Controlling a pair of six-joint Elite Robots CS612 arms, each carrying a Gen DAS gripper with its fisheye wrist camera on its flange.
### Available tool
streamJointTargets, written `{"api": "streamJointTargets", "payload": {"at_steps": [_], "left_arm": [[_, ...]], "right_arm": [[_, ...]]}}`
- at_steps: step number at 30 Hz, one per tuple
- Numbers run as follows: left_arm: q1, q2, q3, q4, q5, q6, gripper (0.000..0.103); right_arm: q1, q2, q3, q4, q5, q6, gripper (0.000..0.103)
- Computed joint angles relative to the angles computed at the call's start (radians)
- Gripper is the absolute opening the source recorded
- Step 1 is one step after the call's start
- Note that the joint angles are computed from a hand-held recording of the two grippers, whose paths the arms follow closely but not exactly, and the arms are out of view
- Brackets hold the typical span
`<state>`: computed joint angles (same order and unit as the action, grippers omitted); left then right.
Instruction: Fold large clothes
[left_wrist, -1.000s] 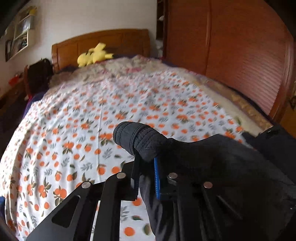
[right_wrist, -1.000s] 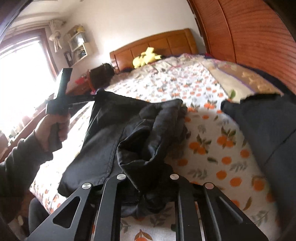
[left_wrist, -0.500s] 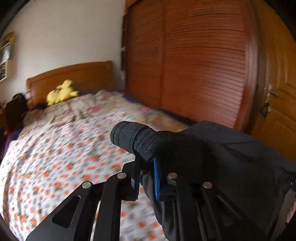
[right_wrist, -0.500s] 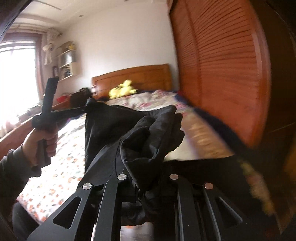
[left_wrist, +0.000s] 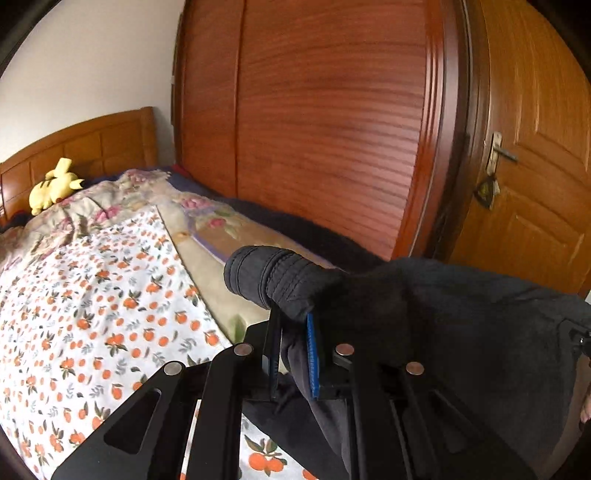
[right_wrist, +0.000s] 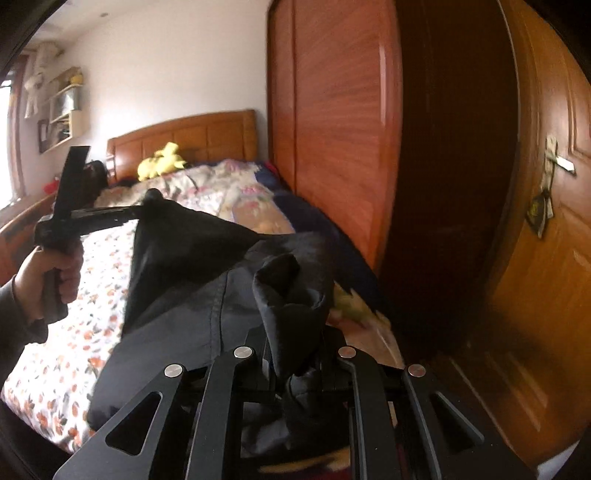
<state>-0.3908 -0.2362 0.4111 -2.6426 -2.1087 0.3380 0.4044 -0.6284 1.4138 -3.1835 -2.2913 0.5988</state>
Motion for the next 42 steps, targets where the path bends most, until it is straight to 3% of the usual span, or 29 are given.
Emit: {"api": "streamJointTargets", "payload": {"at_steps": [3,4,5,6,10,12,13,17,18,23,32,37,39,41,42], "left_arm": [[-0.008,0.009,-0.002,0.024,0.057,0.061,0.019],[-0.009,0.007,0.008,0.015,0.076,0.067,0.019],[-0.004,0.003,0.023,-0.005,0.083,0.071,0.019],[0.003,0.000,0.036,-0.031,0.080,0.074,0.021],[0.029,-0.044,0.140,-0.073,0.056,0.090,0.039],[0.044,-0.068,0.196,-0.109,0.037,0.095,0.057],[0.050,-0.077,0.219,-0.131,0.032,0.093,0.071],[0.079,-0.128,0.344,-0.248,-0.006,0.075,0.099],[0.086,-0.141,0.372,-0.271,-0.018,0.068,0.101],[0.116,-0.196,0.486,-0.354,-0.055,0.049,0.101],[0.163,-0.272,0.619,-0.460,-0.039,0.043,0.101],[0.200,-0.306,0.665,-0.499,-0.034,0.024,0.101],[0.213,-0.316,0.679,-0.512,-0.027,0.016,0.101],[0.227,-0.327,0.690,-0.520,-0.022,0.017,0.101],[0.234,-0.331,0.692,-0.524,-0.018,0.017,0.101]], "right_arm": [[-0.007,0.002,0.005,0.041,0.011,0.014,0.024],[-0.010,0.001,0.005,0.062,0.011,0.035,0.033],[-0.008,0.002,0.004,0.066,0.001,0.047,0.050],[-0.006,0.001,0.005,0.070,-0.030,0.053,0.056],[0.011,0.006,-0.011,0.047,-0.116,0.012,0.058],[0.018,0.016,-0.040,0.043,-0.162,-0.035,0.058],[0.026,0.027,-0.065,0.043,-0.202,-0.066,0.058],[0.026,0.054,-0.122,0.002,-0.154,-0.158,0.058],[0.027,0.060,-0.134,0.009,-0.143,-0.166,0.058],[0.015,0.087,-0.181,0.088,-0.075,-0.124,0.058],[-0.005,0.076,-0.109,0.183,0.009,0.056,0.058],[0.002,0.068,-0.098,0.201,-0.007,0.129,0.060],[0.011,0.067,-0.109,0.232,-0.037,0.144,0.070],[0.023,0.066,-0.126,0.251,-0.078,0.152,0.086],[0.029,0.067,-0.134,0.254,-0.100,0.145,0.088]]}}
